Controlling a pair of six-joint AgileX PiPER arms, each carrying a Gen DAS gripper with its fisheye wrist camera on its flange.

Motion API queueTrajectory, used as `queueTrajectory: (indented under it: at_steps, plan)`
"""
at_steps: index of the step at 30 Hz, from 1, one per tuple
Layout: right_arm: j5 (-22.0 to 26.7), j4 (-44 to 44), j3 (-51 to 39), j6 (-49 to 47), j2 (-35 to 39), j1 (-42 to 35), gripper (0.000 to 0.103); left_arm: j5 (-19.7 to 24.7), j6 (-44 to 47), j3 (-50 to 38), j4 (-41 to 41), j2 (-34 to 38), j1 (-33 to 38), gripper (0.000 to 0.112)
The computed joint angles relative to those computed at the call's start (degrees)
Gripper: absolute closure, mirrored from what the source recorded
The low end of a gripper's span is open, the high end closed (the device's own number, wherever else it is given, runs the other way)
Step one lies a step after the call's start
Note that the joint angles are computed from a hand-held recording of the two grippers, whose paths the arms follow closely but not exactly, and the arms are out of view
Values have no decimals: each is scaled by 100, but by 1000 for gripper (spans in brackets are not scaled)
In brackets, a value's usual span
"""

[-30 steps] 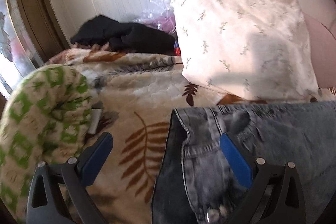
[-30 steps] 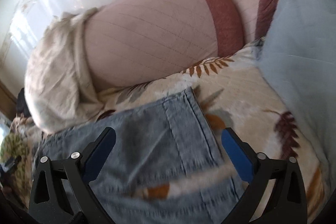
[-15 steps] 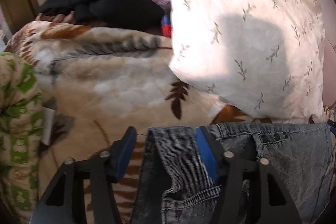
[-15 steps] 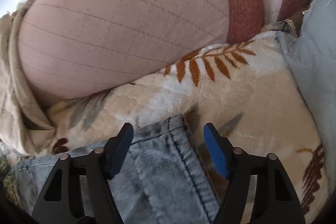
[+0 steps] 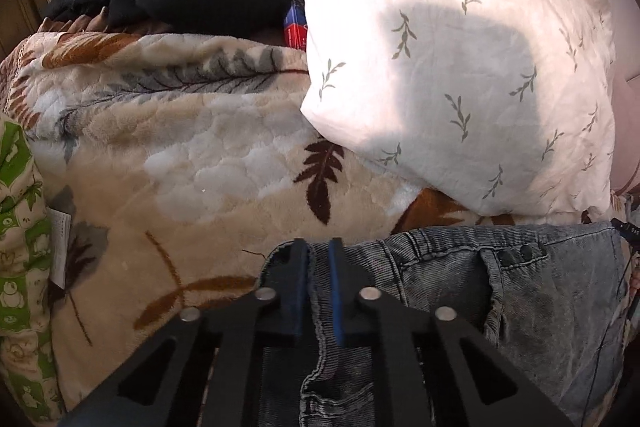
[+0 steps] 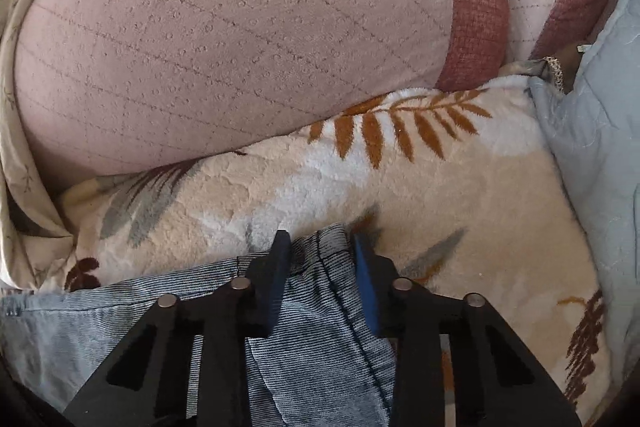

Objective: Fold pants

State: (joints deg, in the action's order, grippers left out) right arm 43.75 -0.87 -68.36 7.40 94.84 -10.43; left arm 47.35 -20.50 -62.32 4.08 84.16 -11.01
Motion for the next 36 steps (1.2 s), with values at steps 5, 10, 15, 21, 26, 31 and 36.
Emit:
queueTrajectory:
  at_steps: [5,10,15,21,26,31,36]
  plan:
    - [31,-288,47,424,-172,190,83,90,-12,-35,38,37,66,107]
    - [66,-313,151,456,-436,185,85,134,29,-26,-112,-10,221,108]
    - [288,24,207,173,-858,-12,86,158,181,81,-241,-449,375,108]
    - [461,573,302,-123,-1361,-179,86,530,535,120,-633,-1289,494,108]
    - [870,1333,218,-887,-1747,-796,86,1049,637,-63,-905,-1961,503,108]
    - [1323,1935,373,-1513,-2392,-1384,86,1407,945,-204,-1215,-2512,777,111]
    - [2133,2896,717,-2627,-3151,-2499,86,1979,1467,-237,-1662,-3090,1384,111]
